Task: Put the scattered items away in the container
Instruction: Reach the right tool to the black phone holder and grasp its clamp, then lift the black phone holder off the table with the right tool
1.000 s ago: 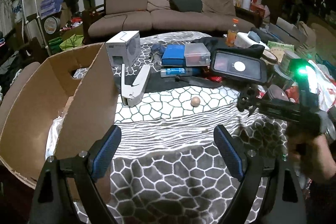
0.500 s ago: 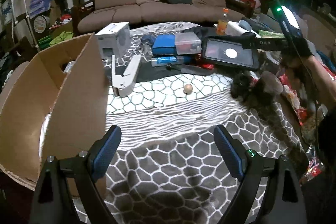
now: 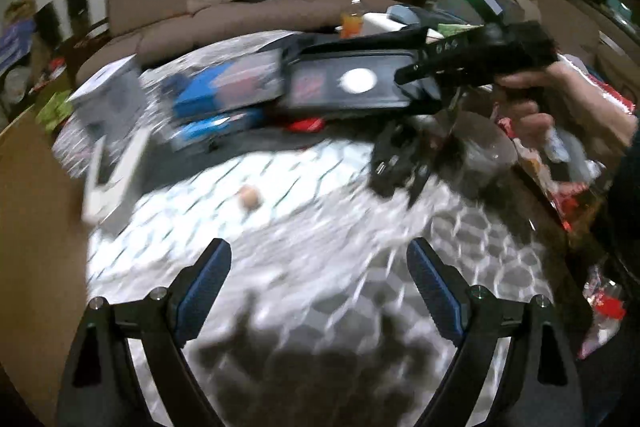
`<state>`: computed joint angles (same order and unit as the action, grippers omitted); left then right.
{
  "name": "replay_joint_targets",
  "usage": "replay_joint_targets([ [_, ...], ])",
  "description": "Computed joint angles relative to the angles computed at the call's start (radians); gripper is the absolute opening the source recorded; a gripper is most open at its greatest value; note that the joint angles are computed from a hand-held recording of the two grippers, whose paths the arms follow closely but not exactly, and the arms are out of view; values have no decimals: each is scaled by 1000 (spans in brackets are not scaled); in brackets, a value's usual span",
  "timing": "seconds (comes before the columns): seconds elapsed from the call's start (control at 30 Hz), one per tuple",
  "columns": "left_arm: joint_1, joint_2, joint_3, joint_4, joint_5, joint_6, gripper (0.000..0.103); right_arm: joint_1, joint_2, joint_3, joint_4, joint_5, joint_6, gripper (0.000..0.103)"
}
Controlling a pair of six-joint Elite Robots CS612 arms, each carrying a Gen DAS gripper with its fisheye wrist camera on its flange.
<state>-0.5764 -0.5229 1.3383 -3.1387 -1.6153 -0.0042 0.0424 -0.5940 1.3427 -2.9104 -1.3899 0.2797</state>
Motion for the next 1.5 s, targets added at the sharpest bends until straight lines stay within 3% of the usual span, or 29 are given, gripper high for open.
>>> replay_joint_targets([
  [0.13,-2,77,-129,13,-88,-13,90,-25,-9,34,-92,176,39,26],
  [0.23,-5,114,-186,16,-110,-27,90,-18,-25,46,-96,201,2,24],
  [0.3,-6,139,-230,47,-116,-63,90,-21,-28,41,-64,262,-13,23],
  [0.47,-5,185,-318,149,-146,-104,89,-5,-27,23,-30,195,-43,24],
  [0.53,-5,195,-334,154,-174,-107,82,-5,-25,15,-8,179,-46,25],
  [0.63,-15,195,-337,169,-175,-73,60,-10,-18,5,15,169,-45,26],
  [0.77,-33,196,-331,144,-123,-59,59,-15,3,-27,65,153,-24,33],
  [0.93,-39,188,-316,139,-94,-68,59,-20,40,-83,162,226,-27,43],
  [1.13,-38,178,-286,91,-95,-75,57,-43,52,-53,-11,354,59,24],
  [1.27,-42,170,-266,61,-72,-94,53,-37,43,-41,-43,357,42,20],
  [1.5,-43,145,-221,-24,-113,-84,50,-29,3,30,-172,357,79,17],
])
